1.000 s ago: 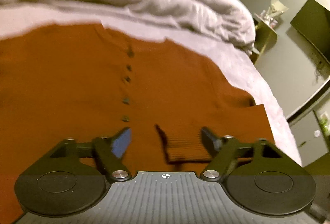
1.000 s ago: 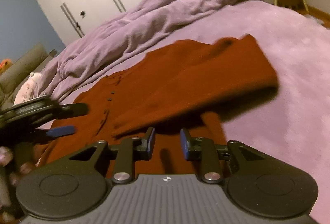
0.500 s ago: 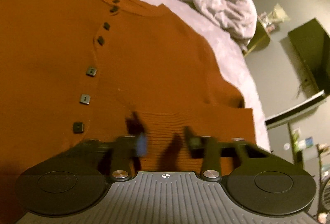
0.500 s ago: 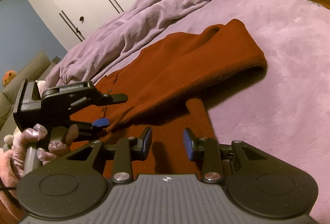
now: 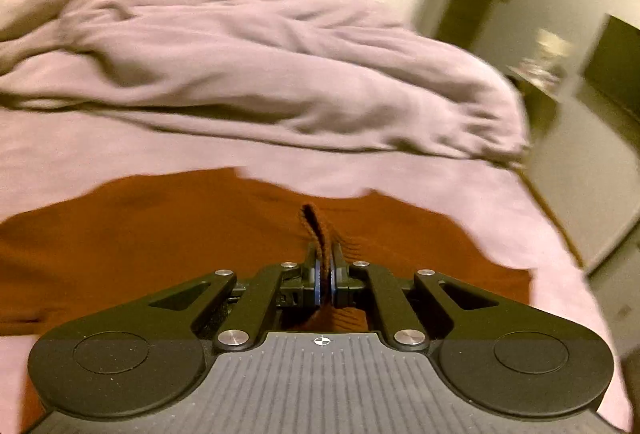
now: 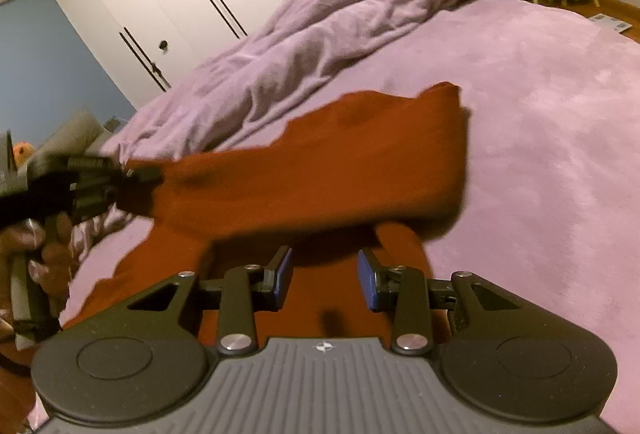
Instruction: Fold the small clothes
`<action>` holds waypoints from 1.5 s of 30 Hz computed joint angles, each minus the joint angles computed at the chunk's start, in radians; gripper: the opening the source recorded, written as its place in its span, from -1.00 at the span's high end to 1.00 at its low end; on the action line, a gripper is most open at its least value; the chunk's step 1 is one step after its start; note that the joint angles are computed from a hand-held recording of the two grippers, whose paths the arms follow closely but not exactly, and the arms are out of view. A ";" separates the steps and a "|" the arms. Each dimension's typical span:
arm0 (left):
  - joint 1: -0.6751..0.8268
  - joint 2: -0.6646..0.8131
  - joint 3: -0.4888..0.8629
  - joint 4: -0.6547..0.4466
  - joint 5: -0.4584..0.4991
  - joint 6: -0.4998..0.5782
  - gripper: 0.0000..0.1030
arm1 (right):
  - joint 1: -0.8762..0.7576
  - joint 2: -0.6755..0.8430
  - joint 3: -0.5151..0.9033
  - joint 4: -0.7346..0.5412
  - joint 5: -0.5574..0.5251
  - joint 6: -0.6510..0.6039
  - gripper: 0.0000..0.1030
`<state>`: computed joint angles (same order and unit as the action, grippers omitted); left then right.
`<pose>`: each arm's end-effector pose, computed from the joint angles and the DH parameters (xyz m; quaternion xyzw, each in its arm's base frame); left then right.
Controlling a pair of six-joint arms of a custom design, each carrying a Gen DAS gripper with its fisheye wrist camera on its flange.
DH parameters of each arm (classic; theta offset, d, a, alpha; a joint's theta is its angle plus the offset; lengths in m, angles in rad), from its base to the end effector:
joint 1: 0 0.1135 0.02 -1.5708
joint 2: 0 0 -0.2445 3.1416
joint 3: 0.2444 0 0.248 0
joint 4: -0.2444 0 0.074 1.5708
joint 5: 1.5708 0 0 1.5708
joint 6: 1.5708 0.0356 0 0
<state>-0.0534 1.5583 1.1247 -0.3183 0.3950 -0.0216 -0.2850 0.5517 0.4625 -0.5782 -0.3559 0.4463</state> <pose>0.3374 -0.0318 0.2384 0.0924 0.8982 -0.1945 0.3833 0.1389 -0.0278 0.2135 0.2445 0.8546 0.1934 0.4154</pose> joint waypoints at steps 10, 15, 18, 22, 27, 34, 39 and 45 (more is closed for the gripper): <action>0.155 0.189 0.014 -0.008 -0.027 0.057 0.64 | -0.004 0.308 0.007 0.256 -0.043 0.175 0.03; 0.163 0.246 0.078 -0.040 0.023 0.065 0.89 | -0.016 0.398 0.010 0.354 0.002 0.222 0.04; 0.152 0.220 0.056 0.016 -0.001 0.090 0.89 | -0.018 0.441 0.014 0.402 0.015 0.234 0.04; 0.158 0.189 0.057 0.092 -0.017 0.088 0.89 | -0.003 0.471 0.024 0.418 0.057 0.232 0.18; 0.157 0.193 0.060 0.147 -0.076 0.133 0.89 | 0.014 0.482 0.010 0.451 0.093 0.240 0.27; 0.150 0.229 0.041 0.163 -0.096 0.154 0.89 | 0.042 0.530 0.020 0.478 0.160 0.241 0.78; 0.157 0.243 0.024 0.181 -0.085 0.161 0.89 | 0.095 0.506 0.016 0.467 0.270 0.187 0.91; 0.166 0.301 0.060 0.178 -0.091 0.149 0.86 | 0.182 0.536 0.046 0.432 0.396 0.077 0.91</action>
